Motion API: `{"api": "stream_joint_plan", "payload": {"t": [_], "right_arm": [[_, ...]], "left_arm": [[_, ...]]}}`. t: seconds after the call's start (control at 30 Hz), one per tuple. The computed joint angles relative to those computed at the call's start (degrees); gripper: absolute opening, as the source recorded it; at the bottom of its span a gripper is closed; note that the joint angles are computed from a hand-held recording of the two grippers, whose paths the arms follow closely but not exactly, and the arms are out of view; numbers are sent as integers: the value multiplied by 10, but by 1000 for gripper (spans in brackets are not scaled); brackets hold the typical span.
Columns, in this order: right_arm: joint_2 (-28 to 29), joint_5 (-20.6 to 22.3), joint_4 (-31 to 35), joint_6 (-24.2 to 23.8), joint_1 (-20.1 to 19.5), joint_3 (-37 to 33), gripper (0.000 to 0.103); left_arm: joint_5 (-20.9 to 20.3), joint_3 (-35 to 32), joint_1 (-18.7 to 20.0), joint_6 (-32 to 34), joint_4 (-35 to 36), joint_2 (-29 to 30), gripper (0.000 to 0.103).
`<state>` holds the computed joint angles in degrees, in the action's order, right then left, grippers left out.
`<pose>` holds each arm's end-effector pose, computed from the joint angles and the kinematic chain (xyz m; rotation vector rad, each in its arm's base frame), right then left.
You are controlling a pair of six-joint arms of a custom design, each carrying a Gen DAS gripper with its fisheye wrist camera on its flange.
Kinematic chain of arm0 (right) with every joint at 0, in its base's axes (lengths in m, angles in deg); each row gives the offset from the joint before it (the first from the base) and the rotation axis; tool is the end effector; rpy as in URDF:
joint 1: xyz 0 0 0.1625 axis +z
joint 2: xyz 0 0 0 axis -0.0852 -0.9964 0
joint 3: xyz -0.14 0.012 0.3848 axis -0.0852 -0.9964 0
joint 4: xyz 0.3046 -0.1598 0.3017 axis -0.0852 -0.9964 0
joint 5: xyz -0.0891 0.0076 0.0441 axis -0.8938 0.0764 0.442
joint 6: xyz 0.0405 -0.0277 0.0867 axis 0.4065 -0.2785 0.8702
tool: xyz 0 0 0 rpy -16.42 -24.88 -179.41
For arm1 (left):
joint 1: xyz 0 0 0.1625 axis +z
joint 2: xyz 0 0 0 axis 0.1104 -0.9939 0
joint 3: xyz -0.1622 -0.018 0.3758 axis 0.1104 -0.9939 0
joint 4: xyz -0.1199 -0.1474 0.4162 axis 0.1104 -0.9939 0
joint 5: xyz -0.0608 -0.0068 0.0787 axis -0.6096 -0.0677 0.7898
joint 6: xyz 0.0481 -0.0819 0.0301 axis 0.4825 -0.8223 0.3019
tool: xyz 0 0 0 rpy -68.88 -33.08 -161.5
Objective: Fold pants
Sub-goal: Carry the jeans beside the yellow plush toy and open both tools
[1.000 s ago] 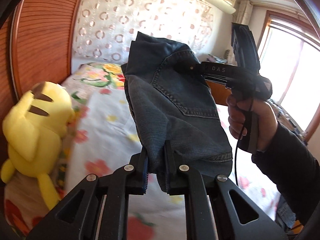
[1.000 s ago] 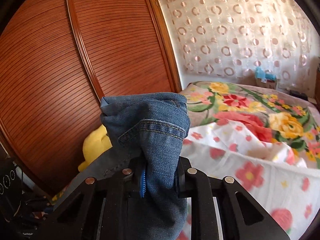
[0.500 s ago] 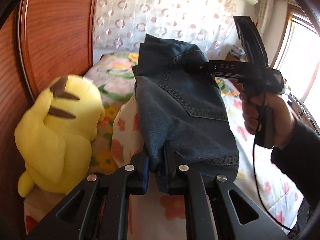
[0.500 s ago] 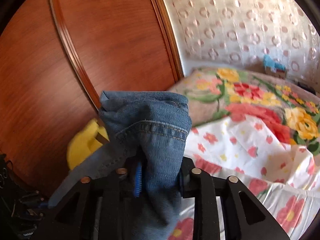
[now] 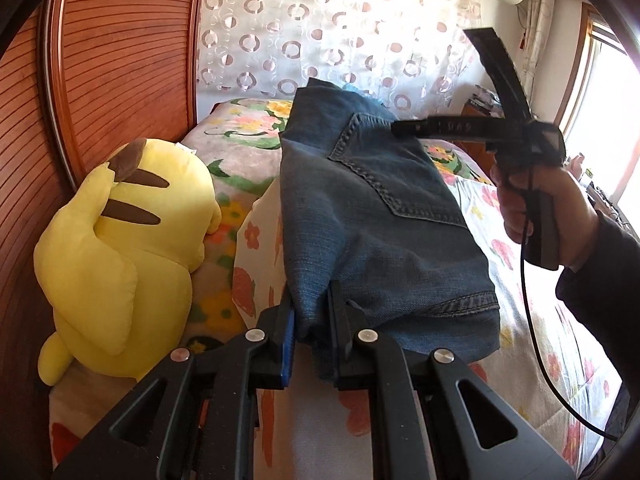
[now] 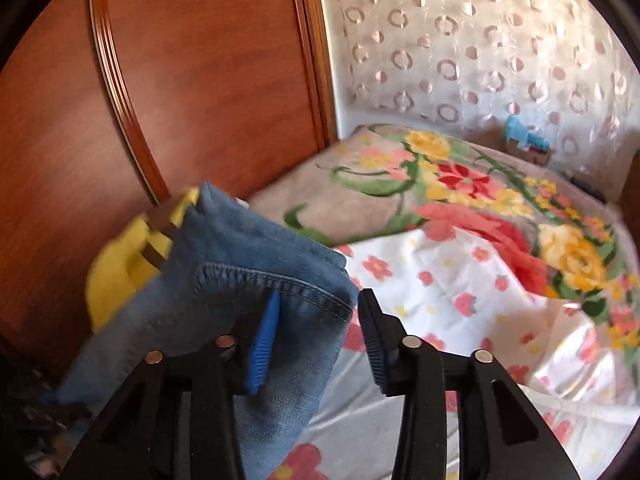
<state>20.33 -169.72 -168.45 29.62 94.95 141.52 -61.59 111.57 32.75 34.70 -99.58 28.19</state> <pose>0.1276 -0.7983 0.2572 1.2488 -2.4399 0.6738 -0.3248 -0.5444 -0.0197 0.2021 2.3139 -1.0474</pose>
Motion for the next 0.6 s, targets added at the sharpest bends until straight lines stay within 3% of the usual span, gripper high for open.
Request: {"api": "stream_joint_plan", "payload": {"t": [0.2,0.37,0.47,0.6], "right_arm": [[-51,37,-7,-3,-12,58,42],[-134,72,-12,-25,-35,138,42],[-192,93,-8,-32,-51,186,42],[-249,112,-20,-43,-71,234,42]], "left_arm": [[33,-7,-13,-38,61,-4,18],[73,-11,-36,-72,107,-7,23],[83,-13,-50,-70,100,-5,31],[92,-30,-70,-61,102,6,31]]}}
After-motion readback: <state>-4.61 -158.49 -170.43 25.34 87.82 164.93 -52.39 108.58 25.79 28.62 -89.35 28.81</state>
